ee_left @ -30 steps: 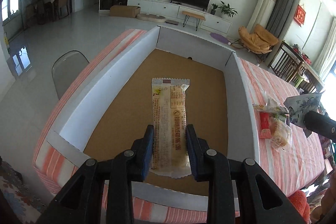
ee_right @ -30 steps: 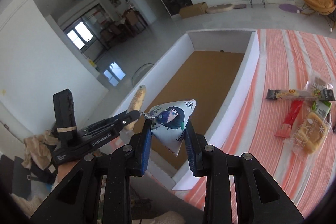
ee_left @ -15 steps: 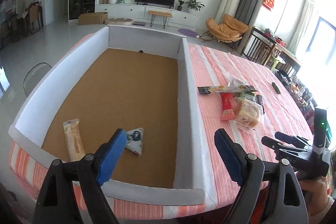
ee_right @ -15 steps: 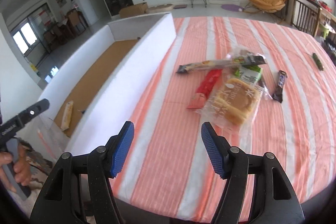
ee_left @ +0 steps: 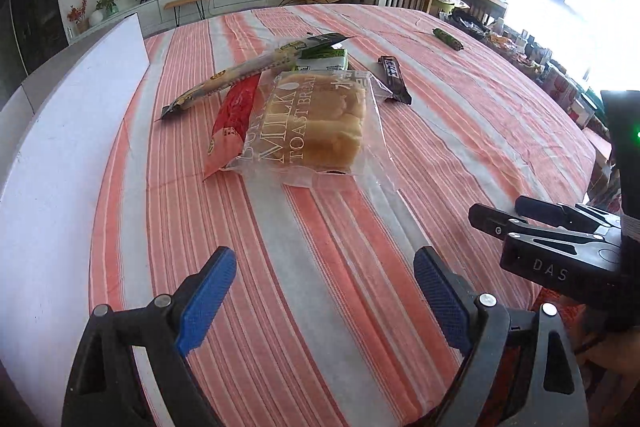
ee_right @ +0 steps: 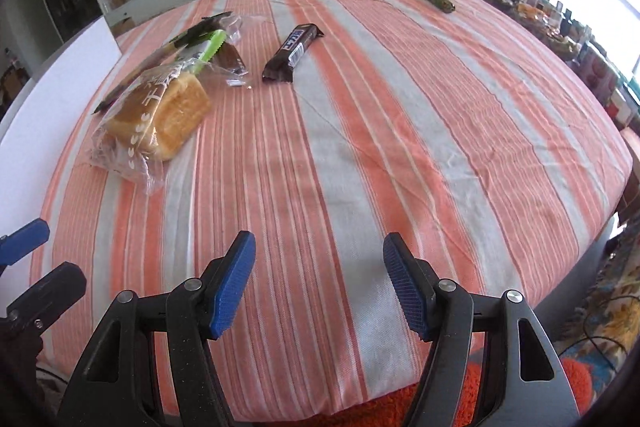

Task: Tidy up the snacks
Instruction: 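Move both tools back over the remaining snacks on the table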

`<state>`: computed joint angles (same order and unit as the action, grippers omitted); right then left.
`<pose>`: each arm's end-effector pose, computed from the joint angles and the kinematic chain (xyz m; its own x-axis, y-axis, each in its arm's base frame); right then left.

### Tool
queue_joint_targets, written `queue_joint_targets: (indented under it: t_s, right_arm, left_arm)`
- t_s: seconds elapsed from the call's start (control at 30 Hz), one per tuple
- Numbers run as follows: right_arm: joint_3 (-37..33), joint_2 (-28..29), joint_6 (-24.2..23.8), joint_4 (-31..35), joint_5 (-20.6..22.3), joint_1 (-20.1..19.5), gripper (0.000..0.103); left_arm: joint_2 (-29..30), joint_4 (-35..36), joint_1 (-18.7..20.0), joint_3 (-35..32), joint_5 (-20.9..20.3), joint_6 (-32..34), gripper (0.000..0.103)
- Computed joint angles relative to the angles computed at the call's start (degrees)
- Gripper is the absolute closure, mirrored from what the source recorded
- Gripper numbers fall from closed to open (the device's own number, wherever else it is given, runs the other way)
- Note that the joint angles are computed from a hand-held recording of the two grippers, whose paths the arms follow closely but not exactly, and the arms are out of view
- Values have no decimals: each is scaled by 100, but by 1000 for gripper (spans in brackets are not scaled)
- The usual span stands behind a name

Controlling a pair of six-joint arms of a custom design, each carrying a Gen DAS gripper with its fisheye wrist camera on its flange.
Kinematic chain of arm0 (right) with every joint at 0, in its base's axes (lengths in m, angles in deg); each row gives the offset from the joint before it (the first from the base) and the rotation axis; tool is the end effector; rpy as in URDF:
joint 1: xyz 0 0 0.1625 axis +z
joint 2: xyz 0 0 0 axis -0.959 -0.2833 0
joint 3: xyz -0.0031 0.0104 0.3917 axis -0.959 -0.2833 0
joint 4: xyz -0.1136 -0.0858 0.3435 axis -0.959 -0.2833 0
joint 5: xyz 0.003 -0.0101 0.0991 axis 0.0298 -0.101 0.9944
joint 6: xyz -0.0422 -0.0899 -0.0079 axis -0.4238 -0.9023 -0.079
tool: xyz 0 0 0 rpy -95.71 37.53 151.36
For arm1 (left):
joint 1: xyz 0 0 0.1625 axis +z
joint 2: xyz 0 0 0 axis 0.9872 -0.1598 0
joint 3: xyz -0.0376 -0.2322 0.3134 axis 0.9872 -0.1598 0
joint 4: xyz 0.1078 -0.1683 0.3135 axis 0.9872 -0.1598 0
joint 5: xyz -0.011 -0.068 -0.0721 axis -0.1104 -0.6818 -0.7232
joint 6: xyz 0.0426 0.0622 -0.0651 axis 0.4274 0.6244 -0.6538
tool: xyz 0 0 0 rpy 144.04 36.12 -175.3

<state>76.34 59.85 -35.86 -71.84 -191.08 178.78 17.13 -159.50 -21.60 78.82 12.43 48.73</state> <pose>0.2454 -0.6946 0.1375 -0.7156 0.3244 0.6186 -0.1519 0.7921 -0.5911 -0.2169 -0.7251 0.1603 -0.6630 0.5035 -0.5539 0.6788 0.7164 -0.1614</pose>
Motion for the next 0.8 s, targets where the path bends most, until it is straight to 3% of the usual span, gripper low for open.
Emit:
queue_joint_targets:
  t_s: [0.3, 0.4, 0.57, 0.8]
  right_arm:
    - [100, -17, 14, -67, 0, 6, 29]
    - [44, 15, -7, 30, -45, 17, 26]
    - [19, 26, -37, 110, -50, 22, 22]
    - [-112, 97, -63, 334, -150, 42, 17]
  left_arm:
    - [306, -273, 153, -236, 365, -92, 13]
    - [358, -470, 142, -188, 522, 143, 8]
    - [406, -386, 163, -292, 546, 52, 0]
    - [419, -510, 162, -254, 560, 100, 0]
